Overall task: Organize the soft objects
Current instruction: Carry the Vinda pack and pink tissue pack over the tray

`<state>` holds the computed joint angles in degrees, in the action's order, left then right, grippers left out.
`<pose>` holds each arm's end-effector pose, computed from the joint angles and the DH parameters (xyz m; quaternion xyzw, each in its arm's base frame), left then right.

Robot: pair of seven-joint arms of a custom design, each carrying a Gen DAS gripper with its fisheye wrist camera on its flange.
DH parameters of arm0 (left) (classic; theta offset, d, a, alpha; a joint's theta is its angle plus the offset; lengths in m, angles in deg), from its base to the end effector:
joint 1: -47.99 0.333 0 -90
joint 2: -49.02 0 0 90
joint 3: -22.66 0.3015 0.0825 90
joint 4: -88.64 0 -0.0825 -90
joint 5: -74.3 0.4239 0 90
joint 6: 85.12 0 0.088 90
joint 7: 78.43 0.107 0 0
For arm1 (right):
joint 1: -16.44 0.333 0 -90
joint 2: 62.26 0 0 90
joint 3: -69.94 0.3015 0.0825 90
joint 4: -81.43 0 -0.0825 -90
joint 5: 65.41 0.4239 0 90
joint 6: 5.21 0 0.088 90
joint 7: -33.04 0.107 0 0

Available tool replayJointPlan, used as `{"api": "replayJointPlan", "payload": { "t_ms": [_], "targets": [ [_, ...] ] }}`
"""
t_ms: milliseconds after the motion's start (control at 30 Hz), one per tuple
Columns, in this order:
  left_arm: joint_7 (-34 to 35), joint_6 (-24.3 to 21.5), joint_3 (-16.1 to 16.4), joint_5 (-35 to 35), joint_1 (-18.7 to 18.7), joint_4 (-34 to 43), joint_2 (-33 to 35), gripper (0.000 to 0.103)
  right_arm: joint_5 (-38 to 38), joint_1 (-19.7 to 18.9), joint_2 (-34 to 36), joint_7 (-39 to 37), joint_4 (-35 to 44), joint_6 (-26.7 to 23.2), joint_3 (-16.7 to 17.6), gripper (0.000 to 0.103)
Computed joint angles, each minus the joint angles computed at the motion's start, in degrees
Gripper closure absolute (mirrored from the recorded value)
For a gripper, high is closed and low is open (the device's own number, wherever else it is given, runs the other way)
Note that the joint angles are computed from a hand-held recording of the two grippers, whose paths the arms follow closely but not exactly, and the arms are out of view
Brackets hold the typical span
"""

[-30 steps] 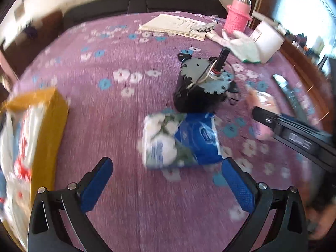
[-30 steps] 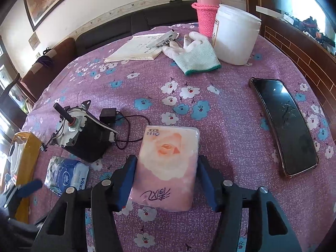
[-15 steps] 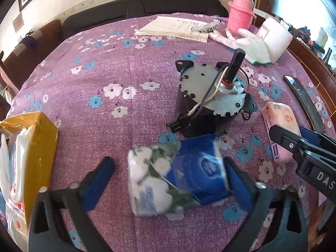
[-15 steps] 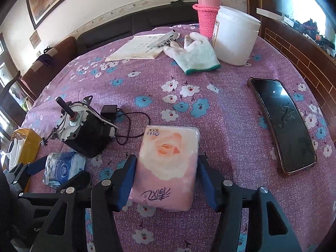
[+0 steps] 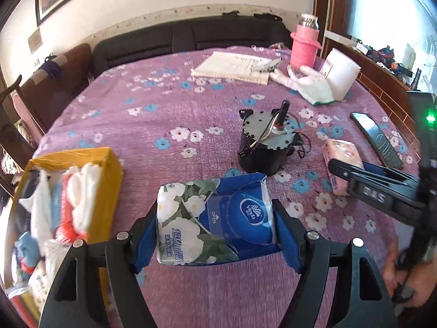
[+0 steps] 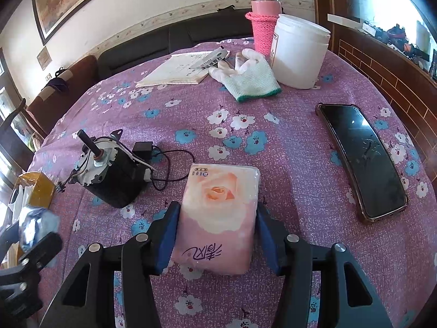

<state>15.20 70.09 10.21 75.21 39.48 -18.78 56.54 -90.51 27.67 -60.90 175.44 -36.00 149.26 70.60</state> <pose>0.6333 -0.2370 0.4944 -0.5071 0.7895 -0.2828 0.1989 0.6168 0.1443 0.4623 -0.5324 0.7778 -0.2119 0.2584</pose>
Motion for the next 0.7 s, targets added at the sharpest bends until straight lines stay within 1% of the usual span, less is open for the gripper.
{"api": "replayJointPlan", "payload": {
  "t_ms": [100, 200, 433, 567, 633, 700],
  "targets": [
    [1.87, 2.63, 0.02, -1.83, 0.47, -4.07, -3.61, 0.029, -1.64, 0.03, -0.40, 2.19, -0.49, -0.28, -0.01, 0.046],
    [3.65, 4.94, 0.69, -4.21, 0.52, -7.95, -7.13, 0.028, -3.90, -0.03, -0.85, 4.89, -0.89, -0.91, 0.14, 0.046],
    [7.67, 6.71, 3.76, -10.26, -0.53, -14.51, -13.52, 0.028, -12.56, -0.19, -2.11, 11.99, -1.51, -2.48, 0.95, 0.046],
    [7.87, 8.02, 5.63, -11.70, -1.07, -17.92, -16.42, 0.028, -16.38, -0.34, -2.98, 15.08, -1.97, -3.52, 1.62, 0.046],
    [7.52, 8.77, 6.63, -11.89, -1.12, -19.79, -18.03, 0.028, -19.31, -0.31, -3.70, 17.06, -2.13, -5.05, 2.20, 0.046],
    [7.70, 9.04, 7.84, -12.30, -1.28, -21.25, -19.38, 0.028, -21.23, -0.18, -5.37, 18.39, -3.14, -5.53, 2.85, 0.046]
  ]
}}
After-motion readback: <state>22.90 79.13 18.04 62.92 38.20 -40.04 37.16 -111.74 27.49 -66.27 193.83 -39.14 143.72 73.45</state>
